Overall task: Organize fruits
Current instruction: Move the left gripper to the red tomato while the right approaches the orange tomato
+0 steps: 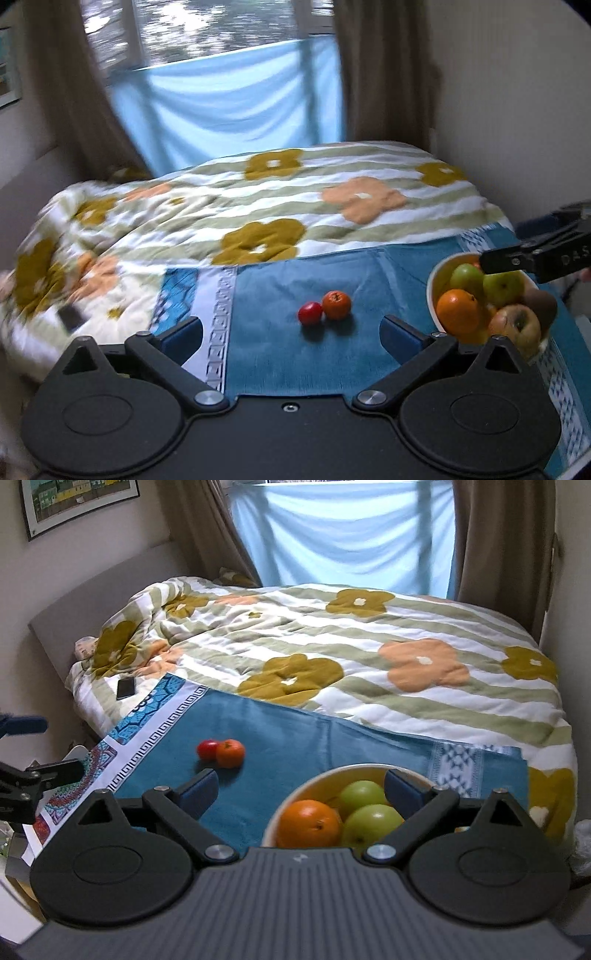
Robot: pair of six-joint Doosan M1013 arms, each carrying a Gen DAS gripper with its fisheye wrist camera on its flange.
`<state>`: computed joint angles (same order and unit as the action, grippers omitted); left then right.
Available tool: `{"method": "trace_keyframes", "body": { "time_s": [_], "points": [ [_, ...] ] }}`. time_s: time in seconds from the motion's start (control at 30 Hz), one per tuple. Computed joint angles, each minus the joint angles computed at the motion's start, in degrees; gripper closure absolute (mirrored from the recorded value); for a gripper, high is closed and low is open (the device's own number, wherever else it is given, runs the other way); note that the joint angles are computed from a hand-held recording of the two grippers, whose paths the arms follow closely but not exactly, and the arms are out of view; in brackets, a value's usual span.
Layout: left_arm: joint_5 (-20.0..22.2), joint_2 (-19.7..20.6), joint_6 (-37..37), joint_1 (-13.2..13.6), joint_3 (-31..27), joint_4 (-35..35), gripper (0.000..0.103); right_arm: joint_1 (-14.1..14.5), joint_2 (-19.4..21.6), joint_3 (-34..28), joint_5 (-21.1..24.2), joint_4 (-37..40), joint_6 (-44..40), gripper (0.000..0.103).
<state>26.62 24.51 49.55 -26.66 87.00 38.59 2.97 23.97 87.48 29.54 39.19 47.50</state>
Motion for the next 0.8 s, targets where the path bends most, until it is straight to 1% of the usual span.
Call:
{"method": "trace_keyframes", "body": {
  "time_s": [0.07, 0.13, 0.2, 0.27, 0.33, 0.37, 0.43, 0.53, 0.67, 0.8],
  "points": [
    [-1.9, 0.9, 13.0, 1.7, -1.4, -10.2, 0.0, 0.9, 0.6, -0.9, 0.2, -1.6, 2.2, 0.0],
    [-2.3, 2.1, 23.4, 2.9, -2.9, -18.4, 0.0, 1.8, 1.3, -1.8, 0.3, -3.7, 4.5, 0.0],
    [-1.6, 3.8, 35.2, 4.3, -5.0, -27.7, 0.0, 2.5, 2.2, -2.9, 0.6, -5.2, 6.6, 0.0],
    [-0.4, 5.5, 43.7, 5.3, -7.0, -34.2, 0.002, 3.0, 3.1, -3.8, 0.7, -5.9, 8.1, 0.0],
    [1.4, 7.3, 51.3, 6.3, -9.1, -39.4, 0.005, 3.7, 4.1, -5.1, 0.8, -8.8, 12.0, 0.0],
    [2.3, 8.1, 54.4, 6.6, -9.9, -41.4, 0.008, 3.9, 4.6, -5.6, 1.0, -10.0, 13.7, 0.0],
    [4.7, 10.0, 61.0, 7.4, -12.2, -45.5, 0.009, 4.3, 5.6, -6.7, 1.3, -12.5, 16.6, 0.0],
    [7.5, 12.5, 68.3, 8.1, -14.9, -48.6, 0.015, 5.1, 7.0, -8.2, 1.8, -17.2, 21.2, 0.0],
    [11.0, 15.4, 75.4, 8.7, -18.3, -51.1, 0.023, 5.9, 8.7, -9.9, 3.1, -21.6, 25.4, 0.0],
    [14.3, 17.7, 80.1, 9.0, -21.2, -53.5, 0.028, 6.5, 10.0, -11.2, 4.5, -25.0, 28.3, 0.0]
  ]
}}
